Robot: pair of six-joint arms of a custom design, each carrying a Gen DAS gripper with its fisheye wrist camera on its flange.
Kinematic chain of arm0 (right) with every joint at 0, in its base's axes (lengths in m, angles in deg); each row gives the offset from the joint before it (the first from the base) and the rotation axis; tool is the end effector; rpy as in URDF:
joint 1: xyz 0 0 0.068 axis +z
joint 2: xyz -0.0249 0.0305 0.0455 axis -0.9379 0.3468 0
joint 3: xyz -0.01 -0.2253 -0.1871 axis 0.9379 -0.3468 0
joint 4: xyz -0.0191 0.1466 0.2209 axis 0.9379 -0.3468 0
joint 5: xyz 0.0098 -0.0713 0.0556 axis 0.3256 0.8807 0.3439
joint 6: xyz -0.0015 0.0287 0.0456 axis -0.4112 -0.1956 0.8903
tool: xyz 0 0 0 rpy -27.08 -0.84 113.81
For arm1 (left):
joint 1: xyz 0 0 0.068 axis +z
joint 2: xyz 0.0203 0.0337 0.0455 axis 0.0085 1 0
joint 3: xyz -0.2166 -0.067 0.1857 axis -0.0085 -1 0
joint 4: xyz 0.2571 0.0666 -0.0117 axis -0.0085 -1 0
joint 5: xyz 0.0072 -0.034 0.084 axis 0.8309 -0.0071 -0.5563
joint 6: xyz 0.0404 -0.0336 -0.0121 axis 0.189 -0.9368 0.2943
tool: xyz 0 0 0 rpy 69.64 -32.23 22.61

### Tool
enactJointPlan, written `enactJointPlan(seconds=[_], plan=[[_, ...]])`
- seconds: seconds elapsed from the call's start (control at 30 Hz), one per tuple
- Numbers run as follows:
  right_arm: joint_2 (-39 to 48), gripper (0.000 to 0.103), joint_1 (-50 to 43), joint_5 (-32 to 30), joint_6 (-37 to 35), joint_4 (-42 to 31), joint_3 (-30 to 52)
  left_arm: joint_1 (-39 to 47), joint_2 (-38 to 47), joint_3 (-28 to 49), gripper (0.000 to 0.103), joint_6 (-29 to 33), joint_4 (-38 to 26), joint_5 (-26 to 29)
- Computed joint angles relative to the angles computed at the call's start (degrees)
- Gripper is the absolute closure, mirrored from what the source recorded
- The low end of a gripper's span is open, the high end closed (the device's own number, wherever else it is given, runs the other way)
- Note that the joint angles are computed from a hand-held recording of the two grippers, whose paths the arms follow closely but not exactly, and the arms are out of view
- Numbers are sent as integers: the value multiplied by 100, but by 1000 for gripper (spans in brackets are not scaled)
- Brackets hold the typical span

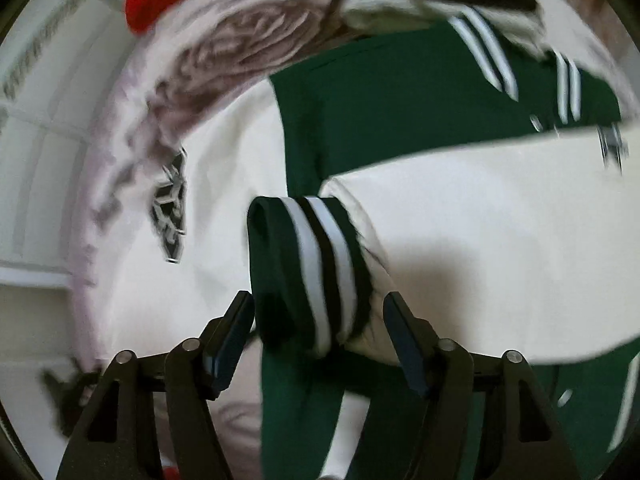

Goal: Fold large clothes

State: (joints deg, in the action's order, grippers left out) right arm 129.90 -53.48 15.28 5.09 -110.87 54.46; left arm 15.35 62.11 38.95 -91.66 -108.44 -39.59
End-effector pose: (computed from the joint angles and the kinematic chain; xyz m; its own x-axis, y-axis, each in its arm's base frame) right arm 0.2751 0.0822 0.2207 -0.8012 0.5896 -0.1024 0.5592 0.7986 0.2226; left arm 0.3339 0.0703 0.1782 -0.8278 -0.5585 -0.0529 -0.4472 0.7139 -0.5388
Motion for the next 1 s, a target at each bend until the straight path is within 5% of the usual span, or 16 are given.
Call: enactJointPlan(seconds=[0.03,0.07,0.13,0.17,0.23,0.27,0.3,0.37,0.47,0.6,0.67,0.7,0.73,0.8,1.0], plan=[[411,60,52,131,22,-124,267,19,-99,-33,78,62,-160,-125],[605,92,63,196,201,-9,340,108,-226,-136,77,188,-294,-199],[1018,92,128,318,174,-53,739,207,-465,-346,74,389,-554,-322],[1138,91,188,409,110,-96,918,230,-594,-470,72,411,-633,-300],[1422,87,225,374,-34,-503,1353,108,-850,-698,50,316,-735,-37],[1390,77,208,325,6,-551,1346,-39,-1060,-859,41,268,-791,112],[1206,55,143,153,38,-388,1144,-107,-1162,-908,28,254,-839,198],[576,36,-65,-485,183,274,432,-416,-1500,-1177,27,-33,-713,426],[-96,36,-235,-1045,352,859,-342,-940,-1374,-1458,27,-880,6,579],[-568,35,-352,-1197,496,898,-921,-1423,-602,-1542,27,-2430,1763,481],[-734,35,-416,-1190,569,832,-1074,-1555,-386,-1426,29,-2842,2269,54],[-765,35,-440,-1171,558,794,-1091,-1596,-386,-1440,38,-3067,2619,-238],[-797,35,-439,-1094,532,714,-1080,-1595,-391,-1406,71,-3120,2759,-453],[-790,35,-410,-964,463,615,-998,-1475,-250,-1186,95,-2936,2785,-519],[-113,35,-92,-137,249,256,-128,-876,396,-269,98,-2037,2613,-330]])
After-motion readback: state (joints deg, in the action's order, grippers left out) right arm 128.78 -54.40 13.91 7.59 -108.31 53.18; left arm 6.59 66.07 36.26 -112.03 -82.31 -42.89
